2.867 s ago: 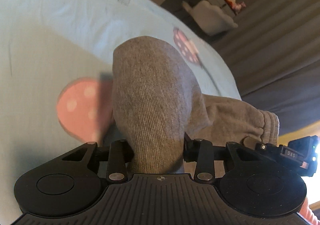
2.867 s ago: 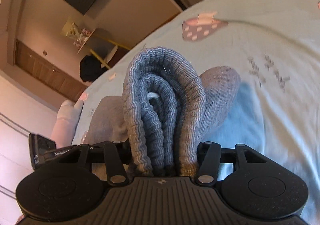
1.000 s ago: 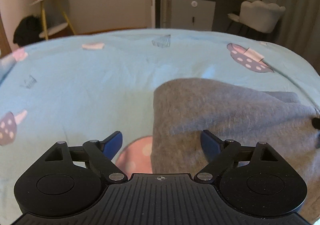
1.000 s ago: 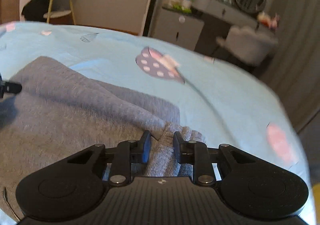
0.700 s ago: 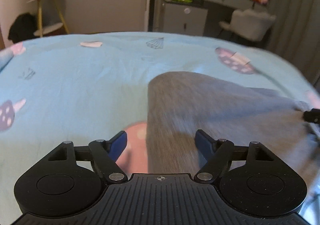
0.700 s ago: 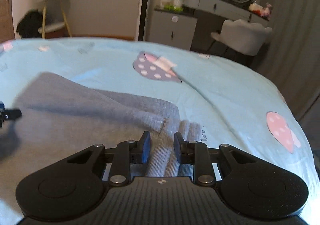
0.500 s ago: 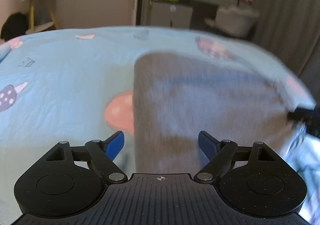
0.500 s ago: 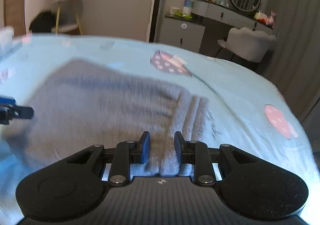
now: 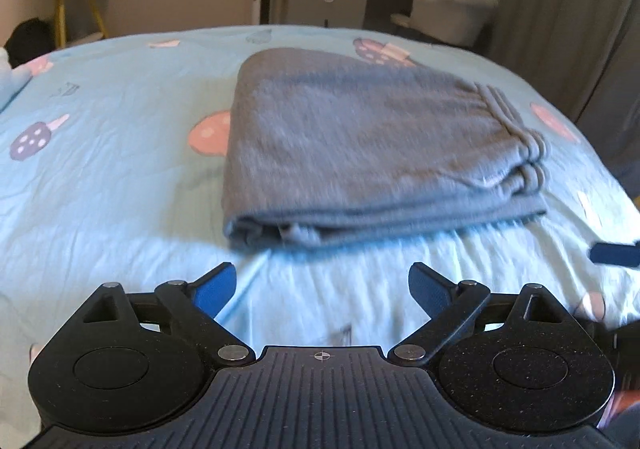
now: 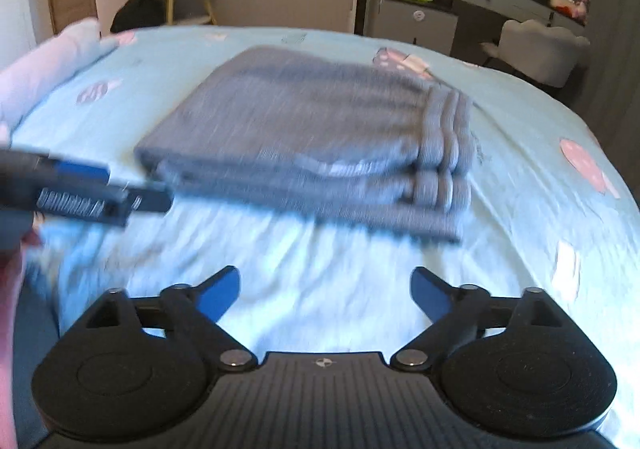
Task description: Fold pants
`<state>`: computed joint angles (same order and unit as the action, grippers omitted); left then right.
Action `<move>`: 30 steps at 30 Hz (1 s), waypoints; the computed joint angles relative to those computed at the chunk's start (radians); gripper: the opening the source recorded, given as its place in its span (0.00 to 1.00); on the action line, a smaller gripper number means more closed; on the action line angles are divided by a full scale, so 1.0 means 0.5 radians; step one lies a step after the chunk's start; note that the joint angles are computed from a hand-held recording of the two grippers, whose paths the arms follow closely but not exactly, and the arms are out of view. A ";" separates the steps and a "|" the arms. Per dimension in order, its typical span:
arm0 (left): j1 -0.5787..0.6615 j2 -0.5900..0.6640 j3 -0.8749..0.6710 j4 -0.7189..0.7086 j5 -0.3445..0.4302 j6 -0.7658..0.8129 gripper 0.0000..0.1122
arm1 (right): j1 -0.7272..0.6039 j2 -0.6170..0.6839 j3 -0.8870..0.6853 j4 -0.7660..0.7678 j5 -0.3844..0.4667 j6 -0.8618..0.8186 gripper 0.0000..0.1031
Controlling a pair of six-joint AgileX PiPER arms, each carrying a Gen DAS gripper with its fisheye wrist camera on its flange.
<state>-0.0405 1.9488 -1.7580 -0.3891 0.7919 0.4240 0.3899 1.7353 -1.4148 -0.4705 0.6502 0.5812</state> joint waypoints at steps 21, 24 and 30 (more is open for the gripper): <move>-0.040 -0.095 0.286 0.135 -0.356 -0.211 0.90 | 0.196 0.187 -0.300 -0.397 0.443 0.638 0.96; -0.033 -0.052 0.248 0.121 -0.336 -0.230 0.90 | 0.168 0.230 -0.364 -0.331 0.426 0.578 0.96; -0.038 0.009 0.172 0.127 -0.261 -0.217 0.90 | 0.144 0.302 -0.443 -0.360 0.453 0.623 0.96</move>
<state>-0.0593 1.9533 -1.6719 -0.3258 0.6616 0.3154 0.4620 1.8864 -1.6365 -0.6505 0.8766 0.8926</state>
